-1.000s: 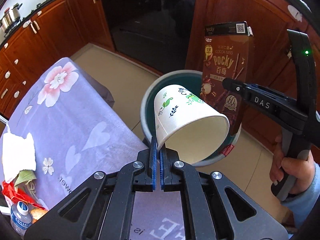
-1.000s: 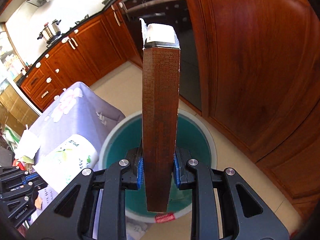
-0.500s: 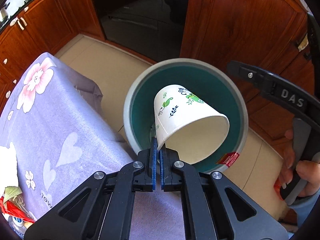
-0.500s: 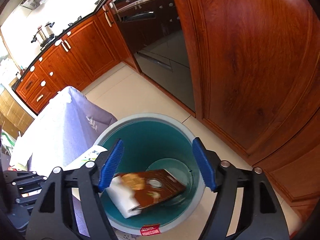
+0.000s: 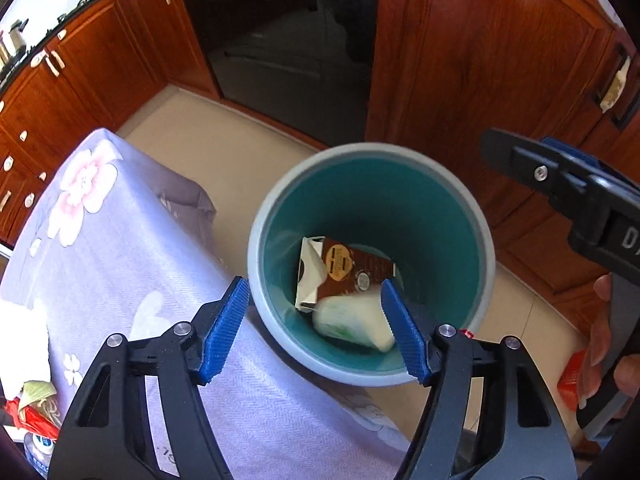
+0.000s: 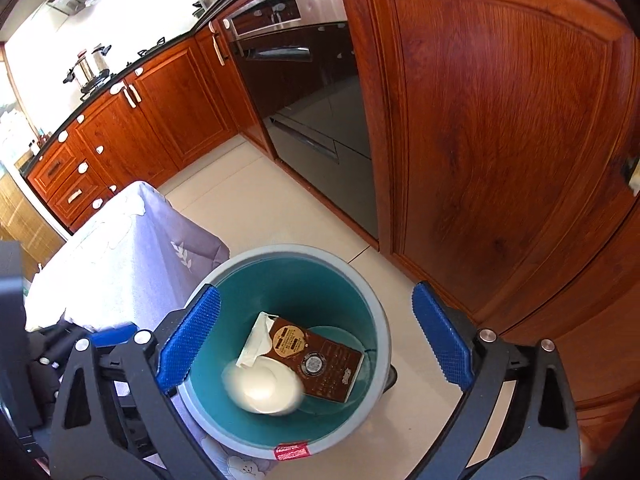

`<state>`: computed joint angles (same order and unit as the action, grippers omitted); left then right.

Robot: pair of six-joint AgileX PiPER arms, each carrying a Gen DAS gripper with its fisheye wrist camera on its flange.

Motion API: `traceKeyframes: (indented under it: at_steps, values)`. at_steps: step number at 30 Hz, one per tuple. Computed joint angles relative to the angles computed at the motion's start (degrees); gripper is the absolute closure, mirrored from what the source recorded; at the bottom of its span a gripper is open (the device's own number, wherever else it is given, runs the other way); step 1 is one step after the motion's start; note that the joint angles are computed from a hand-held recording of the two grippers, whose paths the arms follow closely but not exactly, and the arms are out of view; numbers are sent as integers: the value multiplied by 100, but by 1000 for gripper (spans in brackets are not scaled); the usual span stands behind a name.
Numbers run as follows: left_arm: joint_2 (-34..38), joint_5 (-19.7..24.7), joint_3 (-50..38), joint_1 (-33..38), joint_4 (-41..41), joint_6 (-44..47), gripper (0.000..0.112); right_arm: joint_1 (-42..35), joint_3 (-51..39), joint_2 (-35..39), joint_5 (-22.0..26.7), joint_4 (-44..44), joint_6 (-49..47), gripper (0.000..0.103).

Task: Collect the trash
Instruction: 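Carry box and cup over the bin and open both tools to drop them, then move both tools back over the table toward the bottle and red bag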

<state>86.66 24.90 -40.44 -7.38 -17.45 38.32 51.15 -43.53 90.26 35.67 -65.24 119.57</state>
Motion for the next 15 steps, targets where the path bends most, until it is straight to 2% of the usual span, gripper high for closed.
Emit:
traceKeyframes:
  at_steps: [4, 6, 15]
  values:
    - [-180, 126, 36, 193, -93, 135, 35, 69, -121, -10, 57, 214, -179, 10]
    - [-261, 178, 65, 287, -97, 151, 33, 138, -236, 23, 152, 365, -299, 7]
    - [-660, 538, 110, 1165, -594, 950, 23, 716, -881, 192, 902, 908, -921, 7]
